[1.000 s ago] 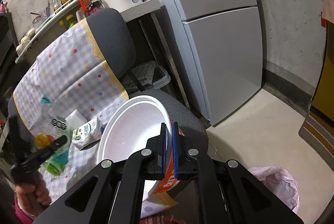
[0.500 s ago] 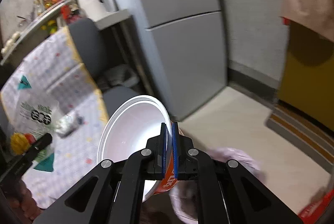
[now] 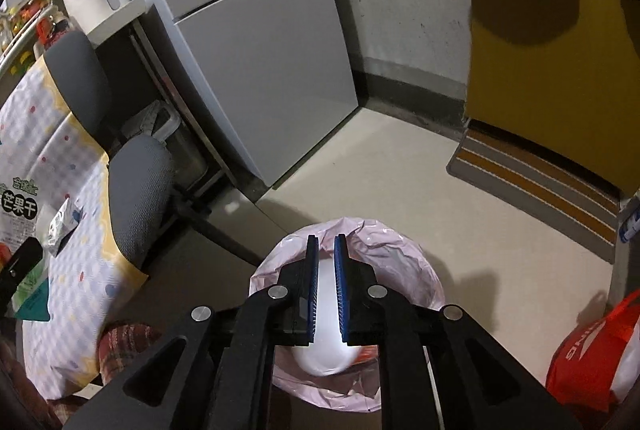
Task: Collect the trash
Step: 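Carry both items to the pink-lined bin and open both tools over it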
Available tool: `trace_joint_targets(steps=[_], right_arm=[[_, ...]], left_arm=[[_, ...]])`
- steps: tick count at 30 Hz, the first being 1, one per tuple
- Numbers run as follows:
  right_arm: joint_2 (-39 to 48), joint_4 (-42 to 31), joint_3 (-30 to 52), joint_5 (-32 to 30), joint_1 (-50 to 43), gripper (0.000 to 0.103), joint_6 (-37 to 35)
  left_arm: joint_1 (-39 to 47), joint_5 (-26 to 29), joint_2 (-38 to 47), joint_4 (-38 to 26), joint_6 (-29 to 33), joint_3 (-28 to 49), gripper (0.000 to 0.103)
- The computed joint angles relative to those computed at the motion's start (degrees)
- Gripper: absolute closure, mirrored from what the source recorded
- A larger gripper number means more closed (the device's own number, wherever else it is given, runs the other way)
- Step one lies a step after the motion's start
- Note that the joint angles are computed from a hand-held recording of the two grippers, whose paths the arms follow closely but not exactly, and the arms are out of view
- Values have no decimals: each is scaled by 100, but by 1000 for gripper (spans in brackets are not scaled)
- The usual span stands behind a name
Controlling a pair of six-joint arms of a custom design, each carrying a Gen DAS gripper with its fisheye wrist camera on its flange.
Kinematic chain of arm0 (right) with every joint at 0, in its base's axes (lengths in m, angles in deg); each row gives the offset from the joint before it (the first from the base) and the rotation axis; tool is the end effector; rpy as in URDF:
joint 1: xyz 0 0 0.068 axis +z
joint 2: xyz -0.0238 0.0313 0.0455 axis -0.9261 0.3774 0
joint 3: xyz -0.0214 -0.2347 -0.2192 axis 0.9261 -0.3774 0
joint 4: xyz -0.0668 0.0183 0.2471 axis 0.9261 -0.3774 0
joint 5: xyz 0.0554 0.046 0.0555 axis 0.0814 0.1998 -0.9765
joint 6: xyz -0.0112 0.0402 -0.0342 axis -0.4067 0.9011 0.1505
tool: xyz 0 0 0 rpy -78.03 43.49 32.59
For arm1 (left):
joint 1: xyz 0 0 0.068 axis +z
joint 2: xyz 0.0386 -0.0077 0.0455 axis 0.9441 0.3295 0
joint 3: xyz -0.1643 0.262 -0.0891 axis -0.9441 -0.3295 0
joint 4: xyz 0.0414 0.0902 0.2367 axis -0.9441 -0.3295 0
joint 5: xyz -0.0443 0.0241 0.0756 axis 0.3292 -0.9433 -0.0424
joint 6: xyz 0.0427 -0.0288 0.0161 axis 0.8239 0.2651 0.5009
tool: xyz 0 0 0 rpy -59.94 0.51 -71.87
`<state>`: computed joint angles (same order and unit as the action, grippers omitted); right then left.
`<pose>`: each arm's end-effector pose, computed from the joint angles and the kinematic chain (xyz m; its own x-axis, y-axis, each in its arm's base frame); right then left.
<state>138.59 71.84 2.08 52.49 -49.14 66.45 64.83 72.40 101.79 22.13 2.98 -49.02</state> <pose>0.2734 0.0880 0.1670 -0.7747 0.2553 -0.5785 0.1516 0.9632 0.2220 0.2520 -0.0339 0.1836 -0.6504 0.0806 -0.7553 0.2716 0.9533 -0.1321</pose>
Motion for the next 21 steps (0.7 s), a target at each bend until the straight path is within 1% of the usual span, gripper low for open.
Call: trace_joint_targets(steps=[5, 9, 11, 14, 18, 20, 21], right_arm=[[-390, 60, -43, 187, 146, 91, -127], [-758, 102, -124, 316, 217, 91, -187], [-907, 124, -182, 384, 212, 91, -177], [-1122, 202, -320, 378, 59, 91, -185], [-1313, 267, -499, 366, -223, 91, -251], [-1333, 294, -569, 291, -396, 91, -273], [-1325, 309, -586, 254, -456, 91, -276]], left_arm=[[-200, -25, 118, -22, 64, 48, 103], [-556, 3, 381, 28, 203, 128, 103], [-744, 123, 674, -23, 293, 277, 103], [-1036, 157, 1165, -112, 380, 534, 103], [-1445, 86, 1780, -146, 462, 843, 103], [-1570, 57, 1940, -157, 500, 931, 101], [-1620, 52, 2023, -165, 521, 975, 98]])
